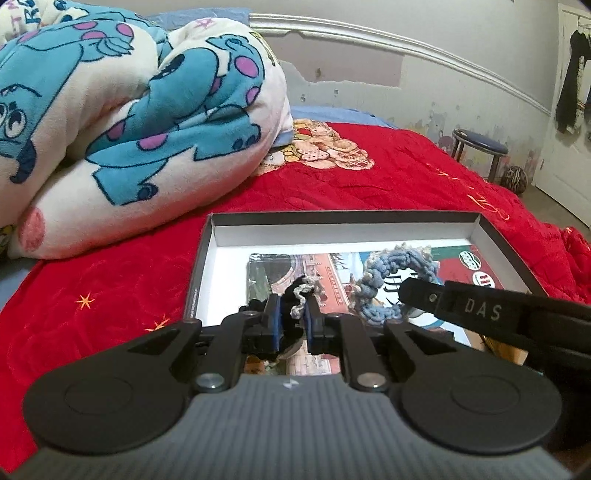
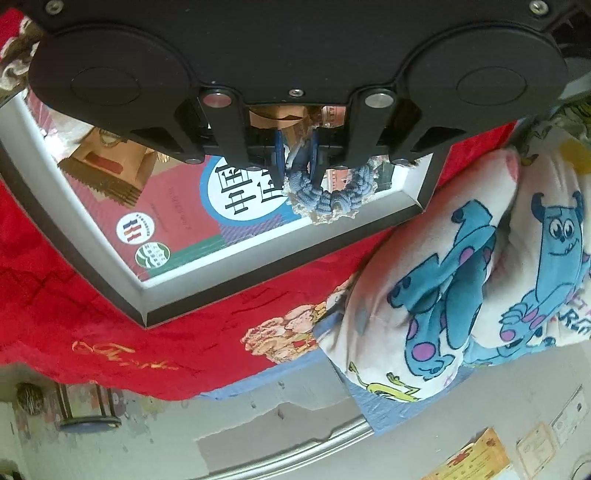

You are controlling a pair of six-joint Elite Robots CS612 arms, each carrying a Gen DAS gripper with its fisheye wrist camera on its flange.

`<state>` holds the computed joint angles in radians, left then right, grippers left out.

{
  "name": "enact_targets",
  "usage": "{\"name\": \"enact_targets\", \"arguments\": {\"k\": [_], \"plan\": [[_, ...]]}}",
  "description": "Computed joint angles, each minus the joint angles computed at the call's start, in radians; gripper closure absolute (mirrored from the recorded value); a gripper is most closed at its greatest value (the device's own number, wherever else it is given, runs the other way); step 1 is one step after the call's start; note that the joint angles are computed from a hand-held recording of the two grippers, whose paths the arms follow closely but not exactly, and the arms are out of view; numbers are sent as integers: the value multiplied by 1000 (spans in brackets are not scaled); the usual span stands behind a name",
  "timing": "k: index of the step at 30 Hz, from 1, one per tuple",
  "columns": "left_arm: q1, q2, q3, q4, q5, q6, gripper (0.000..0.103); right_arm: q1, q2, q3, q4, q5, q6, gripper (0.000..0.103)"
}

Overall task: Organize objects
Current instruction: 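Carry the held chain and blue ring over the black box, then open both grippers to drop the chain and ring into the box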

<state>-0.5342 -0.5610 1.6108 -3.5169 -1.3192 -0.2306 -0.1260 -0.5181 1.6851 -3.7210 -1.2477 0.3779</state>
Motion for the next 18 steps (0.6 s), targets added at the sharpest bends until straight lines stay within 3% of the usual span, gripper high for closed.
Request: {"name": "enact_targets", "arguments": {"k": [6, 7, 8, 10, 12, 18], "plan": [[2, 1, -2, -7, -41, 26, 76, -1, 3, -1, 7, 9, -4, 83], [3, 0, -2, -9, -54, 31, 62, -3, 5, 2, -17, 17, -2, 80], [3, -4, -2, -2, -55, 29, 60, -5, 6, 7, -41, 25, 3, 79], [6, -12, 7, -20, -73, 32, 44, -8, -4, 18, -57, 34, 24, 65], [10, -17, 24, -70, -92, 37, 33, -17, -20, 37, -86, 63, 22, 61], [17, -52, 76, -229, -131, 14, 18, -46, -114, 150, -249, -3, -25, 41]]}}
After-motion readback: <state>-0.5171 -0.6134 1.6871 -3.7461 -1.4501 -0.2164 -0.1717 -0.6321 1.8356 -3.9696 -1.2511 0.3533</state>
